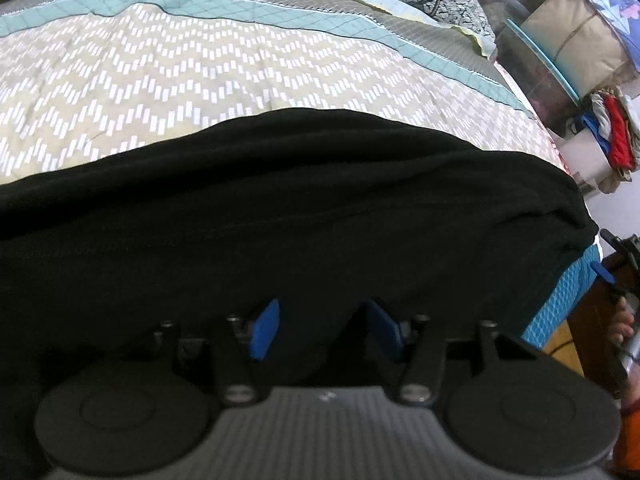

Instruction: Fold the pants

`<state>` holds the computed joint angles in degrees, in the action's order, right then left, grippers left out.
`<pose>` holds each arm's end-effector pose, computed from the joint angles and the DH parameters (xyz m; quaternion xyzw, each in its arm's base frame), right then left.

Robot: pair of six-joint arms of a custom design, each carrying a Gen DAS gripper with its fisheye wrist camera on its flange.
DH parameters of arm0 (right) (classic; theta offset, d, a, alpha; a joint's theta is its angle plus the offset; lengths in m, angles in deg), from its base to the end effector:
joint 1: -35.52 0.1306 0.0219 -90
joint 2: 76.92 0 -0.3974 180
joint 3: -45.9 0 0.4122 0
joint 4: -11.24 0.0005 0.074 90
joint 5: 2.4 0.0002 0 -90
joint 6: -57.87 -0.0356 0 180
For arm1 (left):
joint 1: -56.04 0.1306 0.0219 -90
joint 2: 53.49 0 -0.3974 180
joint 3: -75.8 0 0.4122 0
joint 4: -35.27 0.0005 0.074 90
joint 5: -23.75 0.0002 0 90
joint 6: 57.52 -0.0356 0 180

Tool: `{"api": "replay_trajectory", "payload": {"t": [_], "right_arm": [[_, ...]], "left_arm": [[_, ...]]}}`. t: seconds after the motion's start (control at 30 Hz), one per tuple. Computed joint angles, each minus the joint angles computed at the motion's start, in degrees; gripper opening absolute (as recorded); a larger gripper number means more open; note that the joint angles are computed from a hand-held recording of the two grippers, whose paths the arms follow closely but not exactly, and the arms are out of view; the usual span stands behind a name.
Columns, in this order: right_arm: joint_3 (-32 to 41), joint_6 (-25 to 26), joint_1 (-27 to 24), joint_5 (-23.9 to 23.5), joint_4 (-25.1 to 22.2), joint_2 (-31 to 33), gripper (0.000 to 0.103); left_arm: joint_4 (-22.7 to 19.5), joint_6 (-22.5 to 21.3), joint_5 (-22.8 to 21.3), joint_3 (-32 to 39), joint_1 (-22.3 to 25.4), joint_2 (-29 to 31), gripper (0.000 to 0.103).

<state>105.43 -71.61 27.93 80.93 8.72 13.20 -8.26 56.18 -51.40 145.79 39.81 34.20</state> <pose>0.4654 -0.0584 0.2583 0.3251 0.8158 0.1798 0.4432 0.4299 -0.1352 0.3072 -0.0305 0.9606 -0.2018 0.1888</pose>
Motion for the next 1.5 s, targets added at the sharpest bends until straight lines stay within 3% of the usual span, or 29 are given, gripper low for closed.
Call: {"api": "replay_trajectory", "payload": {"t": [0.13,0.17,0.23,0.27,0.33,0.5,0.63,0.77,0.87,0.97,1.0,1.07,1.23,1.37,1.43,1.5], "right_arm": [[3.67,-2.17,-1.76,-2.68,-0.9,4.06,0.075],[4.89,-1.52,-1.74,-3.24,-1.67,5.05,0.052],[7.22,0.43,-1.07,-1.66,-6.65,5.86,0.017],[7.54,1.47,-0.68,-1.63,-7.46,5.56,0.015],[6.47,4.21,0.53,-0.94,-5.84,3.17,0.014],[4.36,19.67,8.3,-2.85,-4.15,-4.62,0.014],[3.78,32.52,17.33,-4.57,-7.93,-7.69,0.014],[4.2,41.67,25.27,-7.04,-15.84,-6.01,0.014],[3.84,47.36,31.42,-0.85,-20.88,-2.95,0.016],[1.12,51.97,34.36,4.89,-18.08,-3.68,0.023],[1.71,52.45,34.41,5.14,-19.74,-4.08,0.027],[2.66,51.82,33.48,3.28,-22.35,-5.33,0.049],[1.62,49.54,29.39,-1.01,-18.68,-8.06,0.049],[0.5,42.66,25.9,1.87,-14.13,-8.7,0.048],[0.18,37.6,23.9,4.41,-13.03,-8.41,0.048],[-0.01,31.37,21.25,4.74,-11.76,-7.47,0.046]], "left_arm": [[-0.99,0.06,-0.79,0.72,-0.34,0.28,0.052],[-1.37,-0.06,-0.96,1.0,-0.43,0.3,0.052],[-1.98,-0.33,-1.0,1.51,-0.36,-0.06,0.052],[-1.9,-0.19,-0.94,1.77,-0.27,-0.35,0.052],[-1.1,0.13,-0.51,1.73,0.31,-1.77,0.052],[1.89,2.97,3.32,1.98,2.58,-3.86,0.052],[4.44,6.98,7.07,0.52,3.96,-4.84,0.052],[4.41,8.94,8.05,-1.15,3.76,-4.84,0.052],[4.01,10.03,10.32,-2.03,3.33,-4.09,0.052],[3.63,9.09,11.2,-1.47,2.54,-2.63,0.052],[3.74,8.74,11.35,-0.74,2.01,-1.77,0.052],[3.97,7.83,11.8,1.09,1.11,-0.11,0.054],[5.05,5.99,10.38,7.85,-2.99,5.38,0.065],[4.47,6.13,8.91,13.55,-5.52,11.19,0.07],[4.46,6.19,8.57,15.48,-6.49,13.35,0.063],[3.48,5.55,4.76,16.91,-7.78,14.78,0.046]]}}
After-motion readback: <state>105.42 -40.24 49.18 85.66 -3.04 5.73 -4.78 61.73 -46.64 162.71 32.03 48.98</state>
